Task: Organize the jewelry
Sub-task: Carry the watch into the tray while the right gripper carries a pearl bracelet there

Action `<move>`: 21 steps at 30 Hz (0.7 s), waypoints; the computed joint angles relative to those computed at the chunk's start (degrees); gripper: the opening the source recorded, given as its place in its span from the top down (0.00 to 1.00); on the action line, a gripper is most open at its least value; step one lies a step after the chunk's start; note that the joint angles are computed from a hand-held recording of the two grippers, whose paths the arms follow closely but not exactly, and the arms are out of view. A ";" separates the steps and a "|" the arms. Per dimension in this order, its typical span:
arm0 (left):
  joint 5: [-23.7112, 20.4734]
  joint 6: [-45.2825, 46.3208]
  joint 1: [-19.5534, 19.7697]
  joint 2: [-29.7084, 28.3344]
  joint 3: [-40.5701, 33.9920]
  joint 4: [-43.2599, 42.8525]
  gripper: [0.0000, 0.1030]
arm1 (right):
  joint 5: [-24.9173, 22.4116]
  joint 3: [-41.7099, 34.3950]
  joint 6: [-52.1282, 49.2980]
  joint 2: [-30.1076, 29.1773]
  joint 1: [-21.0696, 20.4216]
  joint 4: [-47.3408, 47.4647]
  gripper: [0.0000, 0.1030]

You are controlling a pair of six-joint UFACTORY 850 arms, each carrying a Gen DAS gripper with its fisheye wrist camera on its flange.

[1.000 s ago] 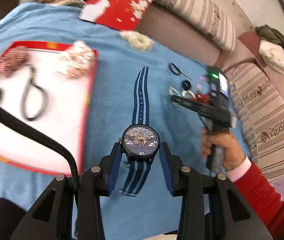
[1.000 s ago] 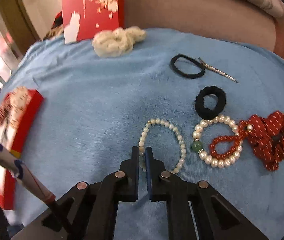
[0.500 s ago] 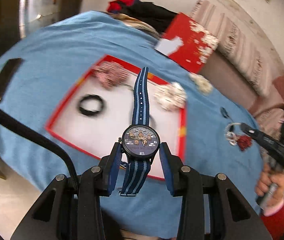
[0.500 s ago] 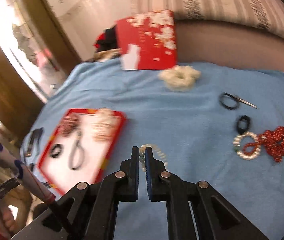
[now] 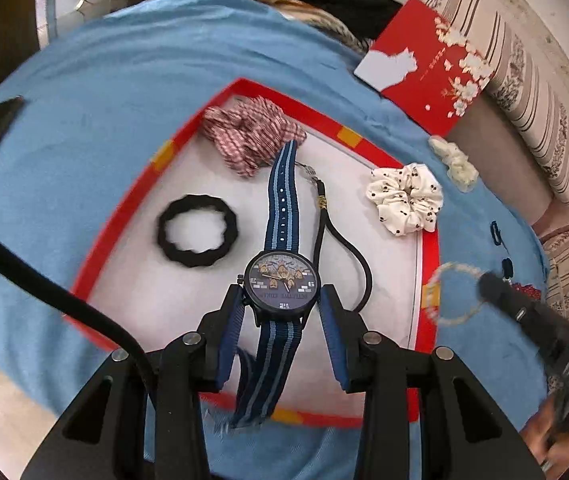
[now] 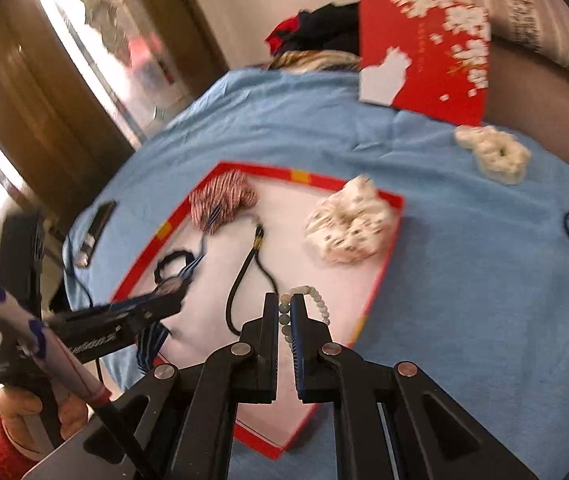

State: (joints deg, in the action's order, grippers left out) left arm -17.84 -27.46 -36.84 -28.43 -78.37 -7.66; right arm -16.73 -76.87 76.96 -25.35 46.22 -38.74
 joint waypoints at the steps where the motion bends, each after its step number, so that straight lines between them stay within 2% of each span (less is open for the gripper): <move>1: -0.39 1.27 0.00 -1.15 -1.19 -1.15 0.64 | -0.29 -1.04 -2.41 -1.26 0.24 2.18 0.94; 6: -2.65 5.56 0.76 -5.03 -5.60 -5.24 0.64 | -0.13 -4.06 -13.92 -5.42 0.89 13.38 0.94; 11: -3.06 6.22 0.99 -5.48 -6.58 -5.83 0.64 | 0.19 -5.83 -23.62 -7.85 1.54 22.94 0.94; 18: -0.08 6.86 0.87 -1.29 -3.35 -7.51 0.64 | 0.08 -6.40 -34.80 -9.06 2.18 34.36 0.93; 20: 0.75 3.03 0.42 0.80 -2.02 -3.49 0.62 | 0.96 -5.44 -36.32 -8.30 2.24 36.55 0.92; 21: 1.32 -0.80 -0.02 2.22 -1.07 0.60 0.62 | 1.47 -4.82 -36.30 -7.71 2.27 36.90 0.88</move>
